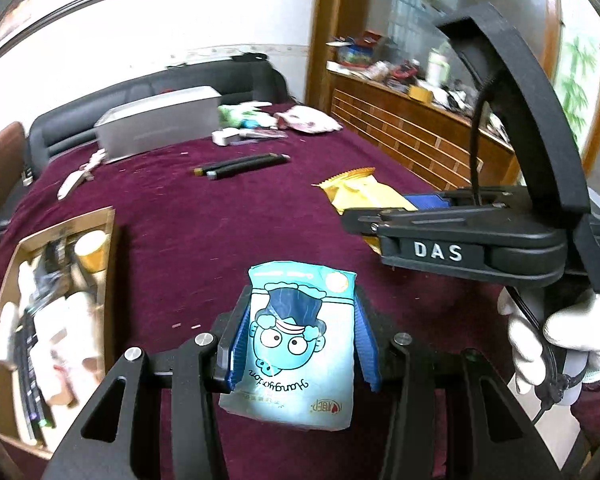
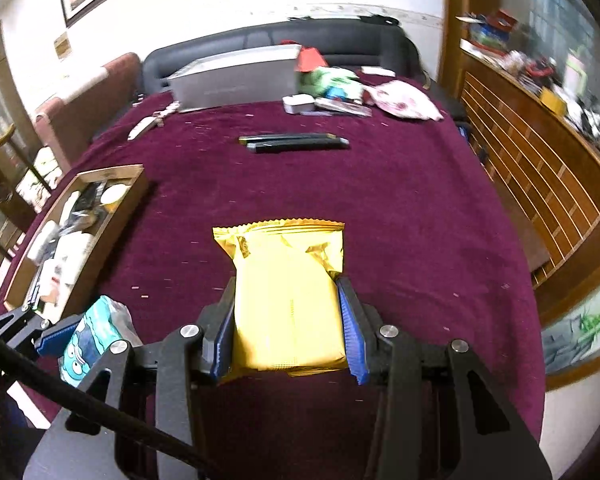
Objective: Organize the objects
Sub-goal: 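Carry the tissue pack and yellow pouch over the cardboard tray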
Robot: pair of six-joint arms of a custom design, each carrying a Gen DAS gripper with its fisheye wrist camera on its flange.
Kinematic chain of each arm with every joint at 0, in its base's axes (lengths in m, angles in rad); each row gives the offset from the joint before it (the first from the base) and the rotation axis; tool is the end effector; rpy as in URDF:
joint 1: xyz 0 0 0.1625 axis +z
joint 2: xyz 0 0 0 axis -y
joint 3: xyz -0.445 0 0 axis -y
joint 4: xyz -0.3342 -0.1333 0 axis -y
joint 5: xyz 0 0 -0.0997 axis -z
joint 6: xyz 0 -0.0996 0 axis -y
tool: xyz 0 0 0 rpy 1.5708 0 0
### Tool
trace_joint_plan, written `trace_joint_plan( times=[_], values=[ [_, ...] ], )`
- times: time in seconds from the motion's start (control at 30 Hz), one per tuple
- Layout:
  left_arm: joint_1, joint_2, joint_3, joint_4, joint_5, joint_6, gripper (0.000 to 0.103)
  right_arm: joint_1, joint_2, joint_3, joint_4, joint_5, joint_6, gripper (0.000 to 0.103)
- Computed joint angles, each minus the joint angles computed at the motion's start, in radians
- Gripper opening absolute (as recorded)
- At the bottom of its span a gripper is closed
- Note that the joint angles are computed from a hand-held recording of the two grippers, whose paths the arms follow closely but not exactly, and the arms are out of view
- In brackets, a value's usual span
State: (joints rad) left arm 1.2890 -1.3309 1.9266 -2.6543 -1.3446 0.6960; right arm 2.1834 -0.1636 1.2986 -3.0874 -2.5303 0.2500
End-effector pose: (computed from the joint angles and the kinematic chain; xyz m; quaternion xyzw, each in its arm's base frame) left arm 0.0060 -0.5389 0.3682 0.4288 0.8640 -0.2123 0.1565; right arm 0.4414 -0.5380 -0.0839 0.0710 -0.8725 0.3423 0.3413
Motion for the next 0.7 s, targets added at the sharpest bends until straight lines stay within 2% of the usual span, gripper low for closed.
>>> trace_joint_plan(
  times=[0.27, 0.5, 0.7],
  values=[
    [0.11, -0.01, -0.127, 0.017, -0.011, -0.018, 0.04, 0.043, 0.113, -0.243, 0.146, 0.068, -0.067, 0.043],
    [0.226, 0.035, -0.289, 0.035, 0.009, -0.049, 0.04, 0.062, 0.236, -0.506, 0.328, 0.148, -0.106, 0.044],
    [0.294, 0.086, -0.395, 0.055, 0.024, -0.06, 0.04, 0.064, 0.37, -0.784, 0.527, 0.226, -0.128, 0.044]
  ],
)
